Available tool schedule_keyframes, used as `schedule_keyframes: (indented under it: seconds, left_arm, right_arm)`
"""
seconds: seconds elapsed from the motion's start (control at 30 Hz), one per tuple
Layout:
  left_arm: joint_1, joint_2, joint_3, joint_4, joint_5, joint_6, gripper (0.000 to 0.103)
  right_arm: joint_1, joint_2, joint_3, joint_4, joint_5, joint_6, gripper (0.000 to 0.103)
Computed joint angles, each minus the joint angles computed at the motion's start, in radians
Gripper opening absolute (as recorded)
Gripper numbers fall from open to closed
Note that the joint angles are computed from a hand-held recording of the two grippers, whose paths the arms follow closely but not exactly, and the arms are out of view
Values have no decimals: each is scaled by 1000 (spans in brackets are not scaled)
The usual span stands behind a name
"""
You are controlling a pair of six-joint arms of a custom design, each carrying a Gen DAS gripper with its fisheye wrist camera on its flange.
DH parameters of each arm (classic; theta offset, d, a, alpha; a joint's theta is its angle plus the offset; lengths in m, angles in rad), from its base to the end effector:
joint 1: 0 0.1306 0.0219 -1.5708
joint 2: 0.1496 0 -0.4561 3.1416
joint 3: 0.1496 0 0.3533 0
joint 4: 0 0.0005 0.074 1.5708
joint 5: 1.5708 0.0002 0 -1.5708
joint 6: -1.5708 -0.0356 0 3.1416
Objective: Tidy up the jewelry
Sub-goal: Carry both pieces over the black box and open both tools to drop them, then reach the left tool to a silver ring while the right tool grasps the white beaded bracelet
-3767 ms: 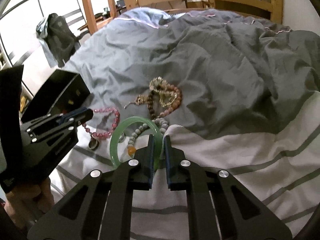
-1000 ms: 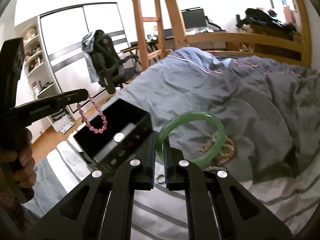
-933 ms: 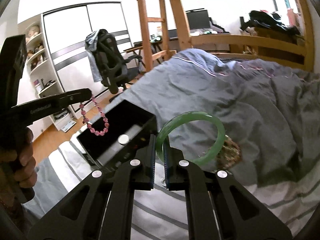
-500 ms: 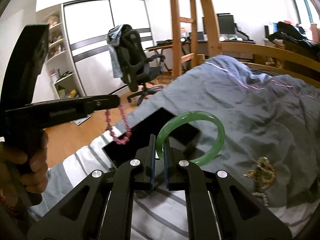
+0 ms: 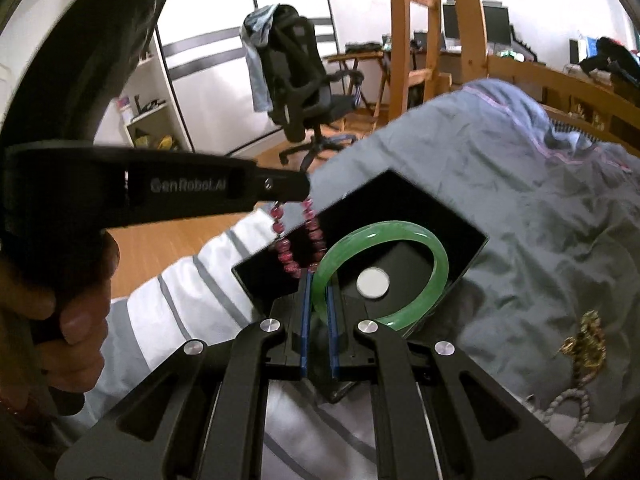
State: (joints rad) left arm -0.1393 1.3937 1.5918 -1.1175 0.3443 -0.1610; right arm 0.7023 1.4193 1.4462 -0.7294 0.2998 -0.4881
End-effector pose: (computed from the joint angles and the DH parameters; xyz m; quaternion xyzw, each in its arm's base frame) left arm 0.4150 -0.0708 0.5704 0.1938 0.9147 -0.1589 0.3170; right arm 0.3556 0.2865 0.5263 -0.0334 0.8986 0.1210 0.4204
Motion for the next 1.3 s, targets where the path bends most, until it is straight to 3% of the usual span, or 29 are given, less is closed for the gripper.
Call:
schedule_keyframes:
  seconds: [0.23,0.3,0.33,0.37,0.4,0.5,0.53,0.6,0.73,1.03,1.3]
  left_arm:
    - [12,-1,-2,0,-3,23,8]
    - [15,-4,-3,9,-4,34,17]
    - [13,-6,-4,16,-11,39,30]
    - [12,-12,-9,29,-21,42,36]
    - [11,-19,-14,43,-28,44,43]
    - [15,-29,-16,65,-19,50,53]
    - [15,-35,-20,82,-16,59,67]
    - [19,-54,-37,129,-13,76,82]
    - [18,-85,-65,194,1,86,96]
    - [-88,-127,-139,252,-22,55,97]
    - [-208,-158,-213,281,-62,43,97]
  right_arm:
    - [9,27,7,-41,-34,-16,15]
    - [11,27,8,-45,-41,-17,18]
    - [11,28,10,-50,-43,-19,24]
    - [13,28,13,-57,-37,-23,29]
    - [11,26,12,-54,-40,-23,39]
    - [11,2,-6,-12,-29,-32,73]
    - [10,-4,-7,-4,-23,-33,84]
    - [13,-21,-6,5,9,-27,93]
    - [4,-55,9,-44,80,-3,99]
    - [-79,-211,-32,-201,202,-7,99]
    - [-189,-315,-80,-288,183,-57,99]
